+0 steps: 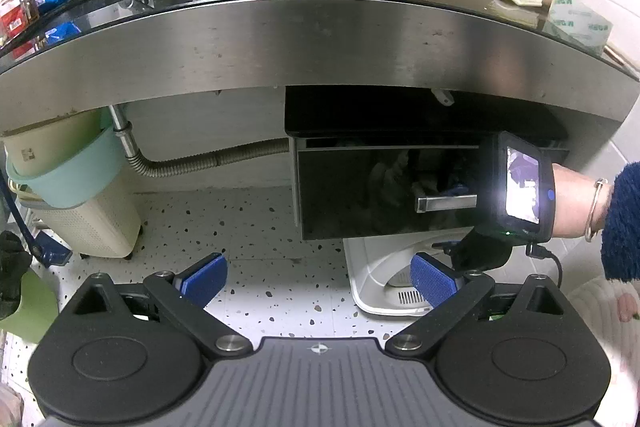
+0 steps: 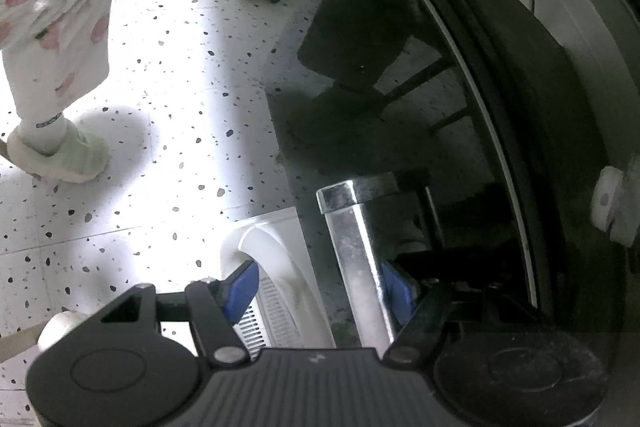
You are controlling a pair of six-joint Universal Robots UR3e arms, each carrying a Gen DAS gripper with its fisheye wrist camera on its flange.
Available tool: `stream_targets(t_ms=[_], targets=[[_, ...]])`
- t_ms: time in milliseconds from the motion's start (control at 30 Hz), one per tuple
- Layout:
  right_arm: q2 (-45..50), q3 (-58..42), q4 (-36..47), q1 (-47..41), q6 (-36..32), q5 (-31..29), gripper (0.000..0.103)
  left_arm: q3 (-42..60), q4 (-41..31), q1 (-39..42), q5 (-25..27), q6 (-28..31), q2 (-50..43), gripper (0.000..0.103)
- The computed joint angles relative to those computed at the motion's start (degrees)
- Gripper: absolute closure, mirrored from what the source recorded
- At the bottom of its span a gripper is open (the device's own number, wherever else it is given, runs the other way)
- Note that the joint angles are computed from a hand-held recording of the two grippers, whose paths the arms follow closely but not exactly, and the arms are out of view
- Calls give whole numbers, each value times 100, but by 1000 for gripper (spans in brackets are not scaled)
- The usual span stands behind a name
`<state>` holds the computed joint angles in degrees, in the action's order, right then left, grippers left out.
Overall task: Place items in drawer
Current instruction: 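Pull the black drawer open by its handle with the right tool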
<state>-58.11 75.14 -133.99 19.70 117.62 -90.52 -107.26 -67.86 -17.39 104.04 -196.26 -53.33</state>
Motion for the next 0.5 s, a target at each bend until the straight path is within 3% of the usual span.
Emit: stream_targets(t_ms=[333, 500], targets=[[-417, 534, -33, -14, -316, 84, 37, -6, 62, -19, -50, -1, -20, 4], [-652, 671, -14, -112, -92, 246, 61, -5, 58, -167, 55, -42, -15, 4]])
